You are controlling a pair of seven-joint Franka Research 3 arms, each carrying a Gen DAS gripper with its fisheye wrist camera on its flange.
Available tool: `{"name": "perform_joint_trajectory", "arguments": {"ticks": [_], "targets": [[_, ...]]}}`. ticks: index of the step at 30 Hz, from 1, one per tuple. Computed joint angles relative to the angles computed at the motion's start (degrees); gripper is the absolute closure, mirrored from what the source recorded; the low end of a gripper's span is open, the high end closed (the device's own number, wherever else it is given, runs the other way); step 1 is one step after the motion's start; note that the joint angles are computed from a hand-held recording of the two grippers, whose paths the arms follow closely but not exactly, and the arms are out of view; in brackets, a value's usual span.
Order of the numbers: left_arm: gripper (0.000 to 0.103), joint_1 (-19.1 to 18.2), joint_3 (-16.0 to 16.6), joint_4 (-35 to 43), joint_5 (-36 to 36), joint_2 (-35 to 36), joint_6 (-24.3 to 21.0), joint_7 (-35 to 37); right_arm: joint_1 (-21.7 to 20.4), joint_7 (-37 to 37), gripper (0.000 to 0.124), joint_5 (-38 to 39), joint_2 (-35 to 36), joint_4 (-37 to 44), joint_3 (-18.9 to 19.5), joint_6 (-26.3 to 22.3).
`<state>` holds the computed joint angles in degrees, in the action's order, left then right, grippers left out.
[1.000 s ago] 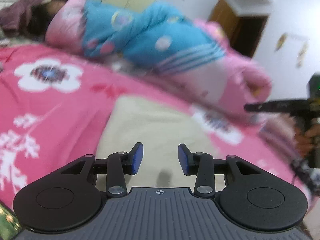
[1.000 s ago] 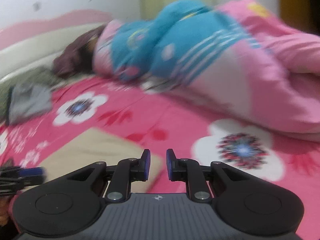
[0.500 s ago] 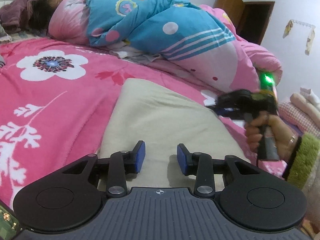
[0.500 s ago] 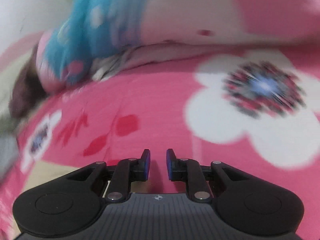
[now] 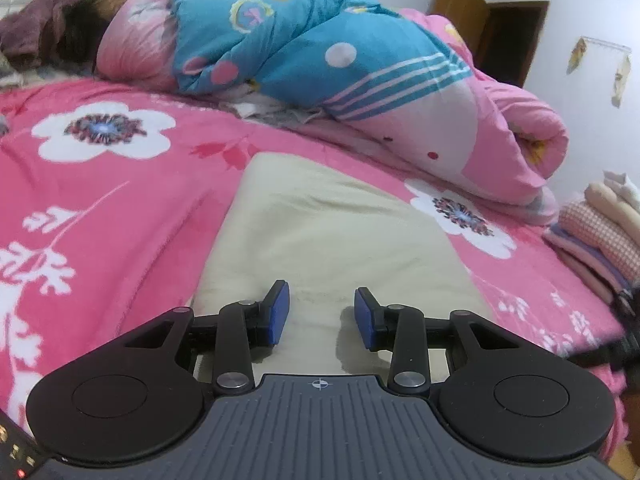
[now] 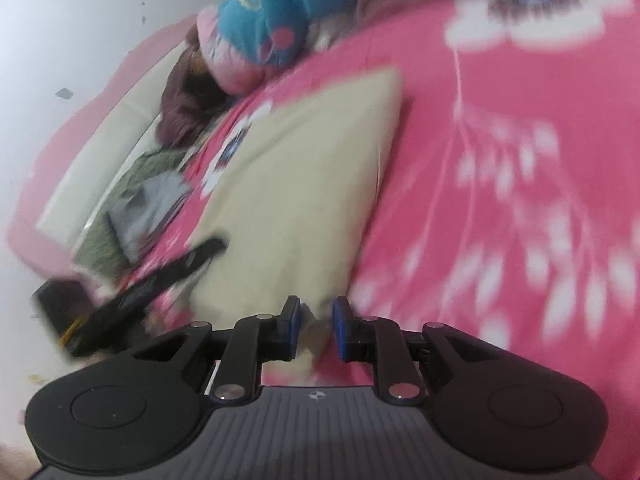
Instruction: Fold clothes
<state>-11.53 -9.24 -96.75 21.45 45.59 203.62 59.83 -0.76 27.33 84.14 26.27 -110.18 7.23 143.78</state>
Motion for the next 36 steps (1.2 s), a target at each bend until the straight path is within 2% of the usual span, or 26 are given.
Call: {"name": "perform_joint_trajectory", "arguments": {"ticks": [2,6,7,10,12,14,17,19,21,24,28,33,36], "targets": [[0.067,1.5,-1.5,0.4,1.2,0.4,-0.5,-0.9,-0.3,3.8,0.115,-4.6,-1.0,-1.6,-0.6,-3.6],[0.067,-1.1,1.2,0.1,-0.6,0.2,0.3,0.0,0.1,-2.3,0.114,2.4,-4.3,-4.2,-0.2,1.3],[0.067,-1.5,1.6,0.1,-1.0,0.2,0.5,0.3,0.2,-4.1,0.114,5.5,-4.2,-3.6,-0.3,2.6],[0.067,-1.7,1.7,0.0,-1.6,0.3,0.8,0.8,1.2,-3.6,0.114,9.2,-1.2,0.1,-0.8,6.0],[0.067,-1.7,1.6,0.1,-1.8,0.4,0.7,1.0,1.6,0.3,0.115,5.3,0.9,1.3,-0.8,4.2],[0.067,-1.7,1.5,0.3,-1.9,0.4,0.5,1.0,1.6,-1.7,0.117,3.6,0.8,0.2,0.1,3.0],[0.067,-1.0,0.7,0.9,-1.3,0.7,-0.1,0.8,0.9,-0.2,0.117,-1.2,-0.9,-1.8,0.2,-2.9],[0.067,-0.1,-0.2,1.3,-0.6,1.0,-0.5,0.3,1.3,-2.2,0.117,0.8,-2.6,-3.6,0.3,-0.3],[0.067,1.5,-1.9,1.8,0.6,1.3,-1.1,-0.7,1.0,-4.4,0.117,6.2,-3.0,-3.9,0.4,0.8],[0.067,4.2,-4.7,2.4,3.1,2.0,-1.8,-2.8,0.3,-3.4,0.116,10.4,-2.0,-3.2,-0.3,-1.2],[0.067,4.4,-4.6,2.5,4.2,2.1,-1.7,-3.9,1.2,-2.3,0.115,7.8,-0.3,-1.6,-0.6,-2.1],[0.067,4.5,-4.7,2.6,5.1,2.2,-1.6,-4.9,1.5,-9.6,0.121,9.5,-0.4,-2.3,-0.1,-0.9],[0.067,4.9,-5.0,2.8,5.7,2.3,-1.8,-5.6,1.0,-12.5,0.124,7.5,-2.2,-4.1,-0.3,-5.1]]}}
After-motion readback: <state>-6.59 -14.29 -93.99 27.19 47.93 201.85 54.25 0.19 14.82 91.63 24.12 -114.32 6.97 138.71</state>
